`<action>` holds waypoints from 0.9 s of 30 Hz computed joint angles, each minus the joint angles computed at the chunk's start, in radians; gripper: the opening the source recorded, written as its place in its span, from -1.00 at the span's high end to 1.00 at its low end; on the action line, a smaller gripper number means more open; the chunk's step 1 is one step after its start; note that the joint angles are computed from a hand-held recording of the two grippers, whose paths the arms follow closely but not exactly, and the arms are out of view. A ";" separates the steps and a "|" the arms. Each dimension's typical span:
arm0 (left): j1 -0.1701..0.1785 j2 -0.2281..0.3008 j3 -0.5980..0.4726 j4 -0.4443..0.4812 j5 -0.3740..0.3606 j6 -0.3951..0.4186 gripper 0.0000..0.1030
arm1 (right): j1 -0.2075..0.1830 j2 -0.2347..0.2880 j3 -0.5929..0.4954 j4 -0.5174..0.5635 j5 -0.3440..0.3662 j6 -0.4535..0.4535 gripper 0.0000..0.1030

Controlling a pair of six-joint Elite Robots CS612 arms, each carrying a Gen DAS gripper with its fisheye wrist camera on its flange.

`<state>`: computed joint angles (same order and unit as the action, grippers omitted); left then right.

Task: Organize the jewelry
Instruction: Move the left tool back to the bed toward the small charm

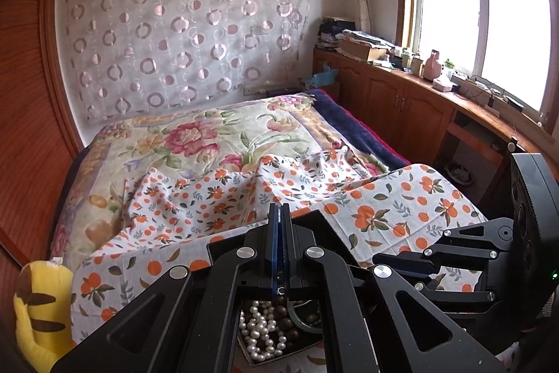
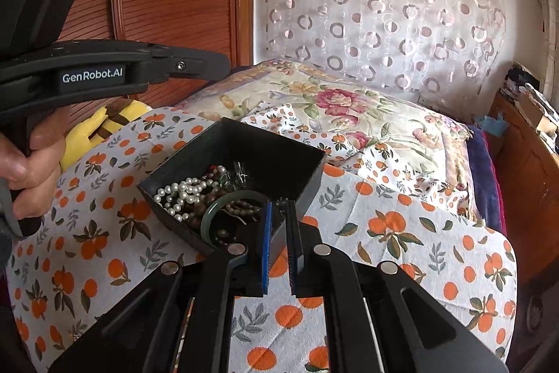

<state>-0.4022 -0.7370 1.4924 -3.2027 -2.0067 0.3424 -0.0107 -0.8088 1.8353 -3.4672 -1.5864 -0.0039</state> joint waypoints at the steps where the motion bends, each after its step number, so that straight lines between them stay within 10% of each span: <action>1: 0.000 0.000 0.000 0.000 0.001 0.000 0.98 | 0.000 -0.001 0.002 -0.001 -0.001 0.002 0.82; 27: 0.040 -0.041 0.170 -0.043 -0.004 0.039 0.98 | 0.045 -0.017 0.098 0.008 0.027 0.053 0.56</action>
<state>-0.3623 -0.7776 1.6623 -3.2452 -2.0110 0.3817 0.0344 -0.8261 1.9336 -3.4595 -1.5596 0.0492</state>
